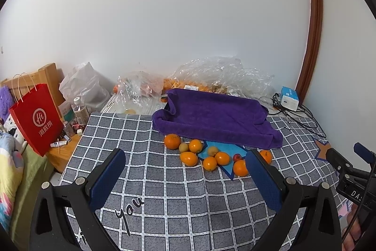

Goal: Organize fruits

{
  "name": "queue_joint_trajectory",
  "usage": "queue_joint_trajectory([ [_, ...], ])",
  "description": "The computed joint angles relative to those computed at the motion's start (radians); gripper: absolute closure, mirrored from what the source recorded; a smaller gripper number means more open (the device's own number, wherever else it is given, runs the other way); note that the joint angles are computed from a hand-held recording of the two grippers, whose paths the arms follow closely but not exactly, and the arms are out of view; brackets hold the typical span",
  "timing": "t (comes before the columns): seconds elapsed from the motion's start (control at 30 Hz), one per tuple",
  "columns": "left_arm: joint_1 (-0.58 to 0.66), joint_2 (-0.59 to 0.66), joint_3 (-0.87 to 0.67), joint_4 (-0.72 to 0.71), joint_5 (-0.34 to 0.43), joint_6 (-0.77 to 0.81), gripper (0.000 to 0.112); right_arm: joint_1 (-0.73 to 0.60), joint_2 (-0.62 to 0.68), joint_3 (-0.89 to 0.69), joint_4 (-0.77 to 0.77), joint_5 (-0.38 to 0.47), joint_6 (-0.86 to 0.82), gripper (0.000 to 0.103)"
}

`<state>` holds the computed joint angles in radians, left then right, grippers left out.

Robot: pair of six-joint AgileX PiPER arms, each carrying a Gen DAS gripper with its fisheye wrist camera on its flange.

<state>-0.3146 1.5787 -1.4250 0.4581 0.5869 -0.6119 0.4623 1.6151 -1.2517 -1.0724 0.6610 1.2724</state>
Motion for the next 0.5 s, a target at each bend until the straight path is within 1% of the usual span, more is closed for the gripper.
queue_joint_trajectory([
  [0.13,-0.003,-0.005,0.007,0.019,-0.007,-0.015,0.01,0.003,-0.01,0.011,-0.011,-0.006,0.011,0.0],
  [0.3,-0.013,-0.006,0.003,0.039,0.003,-0.028,0.01,-0.002,-0.013,0.015,-0.008,-0.01,0.016,0.0],
  [0.5,-0.009,-0.011,0.003,0.022,0.003,-0.021,0.01,-0.001,-0.016,0.016,-0.006,-0.005,0.011,0.0],
])
